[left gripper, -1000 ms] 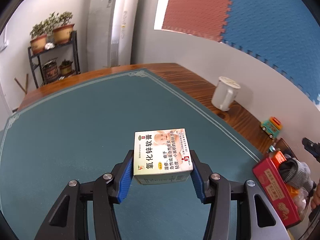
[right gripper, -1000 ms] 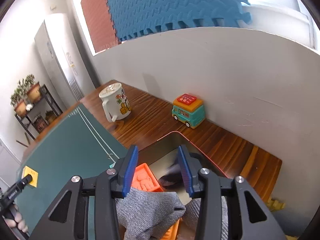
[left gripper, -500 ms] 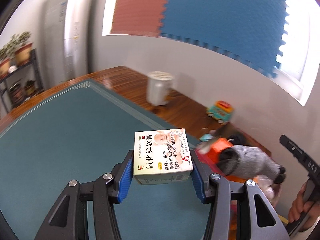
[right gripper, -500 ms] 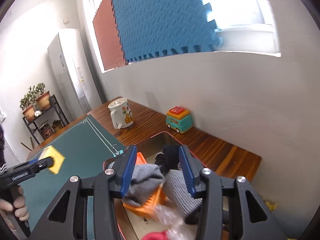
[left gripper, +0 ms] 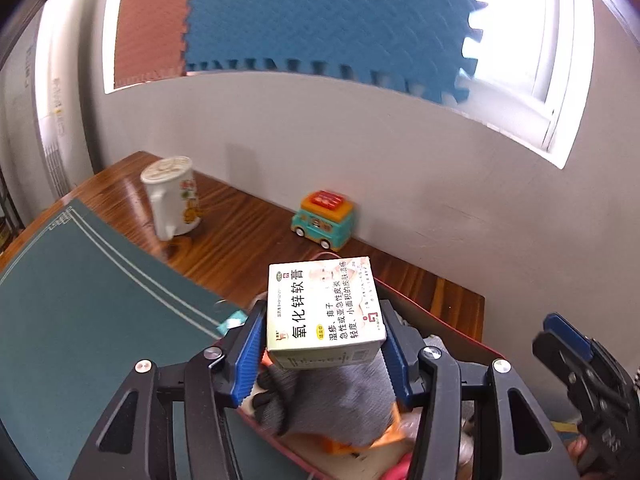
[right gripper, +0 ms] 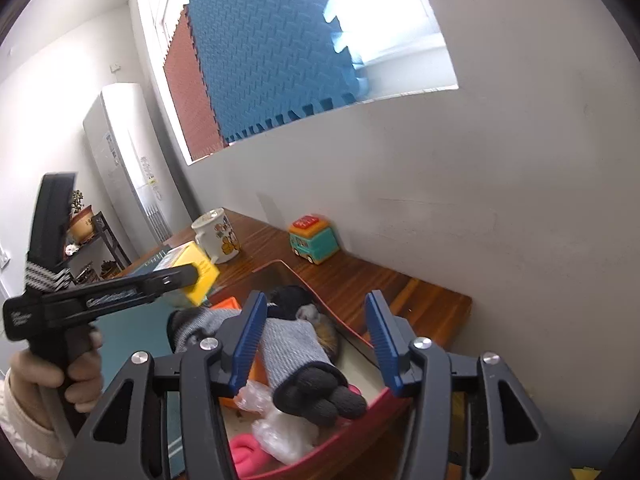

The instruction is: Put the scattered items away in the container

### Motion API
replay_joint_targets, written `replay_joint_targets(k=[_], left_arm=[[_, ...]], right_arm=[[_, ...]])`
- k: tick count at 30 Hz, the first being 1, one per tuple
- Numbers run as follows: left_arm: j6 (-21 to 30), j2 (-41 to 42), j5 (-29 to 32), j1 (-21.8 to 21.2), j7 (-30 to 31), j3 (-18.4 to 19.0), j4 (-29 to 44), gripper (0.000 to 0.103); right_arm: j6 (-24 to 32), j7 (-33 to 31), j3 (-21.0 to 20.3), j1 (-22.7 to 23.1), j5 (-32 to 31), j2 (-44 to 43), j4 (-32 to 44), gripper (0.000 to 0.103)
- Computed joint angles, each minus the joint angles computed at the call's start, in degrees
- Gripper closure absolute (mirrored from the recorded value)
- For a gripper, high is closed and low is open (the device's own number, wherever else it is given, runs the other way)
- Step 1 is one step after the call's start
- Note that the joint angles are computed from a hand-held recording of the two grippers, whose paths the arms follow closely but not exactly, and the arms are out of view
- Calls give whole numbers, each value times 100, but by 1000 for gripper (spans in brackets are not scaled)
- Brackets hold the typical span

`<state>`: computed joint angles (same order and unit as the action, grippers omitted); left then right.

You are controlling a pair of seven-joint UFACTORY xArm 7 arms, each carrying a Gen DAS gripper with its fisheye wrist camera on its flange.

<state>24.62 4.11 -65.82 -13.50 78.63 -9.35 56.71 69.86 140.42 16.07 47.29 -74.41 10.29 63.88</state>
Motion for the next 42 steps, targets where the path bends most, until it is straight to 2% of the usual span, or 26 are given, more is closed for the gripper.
replay_joint_targets(k=[2,4,7,12,14,16,19,20,22,25,26,29,32,34,39,42], left_arm=[[-96,120,307,-75,-310,-40,50,43],[-217,196,544,-97,-549,-73,65,29],[-477,214,444,-62,-425,-153,17,29],[-442,179,283,45,-335,-166,-6,29],[-461,82,107,74,-216,-144,-85,29],[-529,-61,-121,83,-17,-101,-227,29],[-717,-317,-691,36,580,-20,-493,28],[-790,-395,-857,5,772,17,-574,26],[-941,-575,-1243,-50,1200,105,-759,8],[-1036,-869,-1983,-103,1978,263,-1047,2],[-1031,-957,-2059,-101,2067,308,-1143,2],[-892,-1181,-1971,-69,2037,428,-1416,1],[-607,-1348,-1479,-30,1725,541,-1677,1],[-639,-1410,-1304,-62,1590,562,-1801,1],[-521,-1684,-1067,-174,1439,682,-2073,1],[-459,-1859,-992,-258,1423,743,-2210,1]], right_arm=[[-13,70,0,-4,-2,-22,-69,37],[-65,115,0,-23,-11,-37,-123,37],[-217,196,-3,-63,-61,-27,-175,36],[-343,266,-8,-49,-118,53,-134,35],[-362,246,-9,-24,-125,82,-94,31],[-345,169,-4,16,-110,108,-26,22],[-439,2,-3,56,-101,134,68,21],[-554,-70,-6,52,-99,139,96,19],[-758,-228,-11,50,-58,171,165,17],[-945,-527,-16,95,146,294,332,13],[-967,-599,-24,130,214,338,384,10],[-912,-858,-49,282,440,496,603,1],[-668,-1190,-80,503,714,708,922,1],[-537,-1335,-125,631,887,804,1080,1],[-61,-1645,-225,897,1353,964,1410,1],[117,-1610,-263,994,1495,932,1419,1]])
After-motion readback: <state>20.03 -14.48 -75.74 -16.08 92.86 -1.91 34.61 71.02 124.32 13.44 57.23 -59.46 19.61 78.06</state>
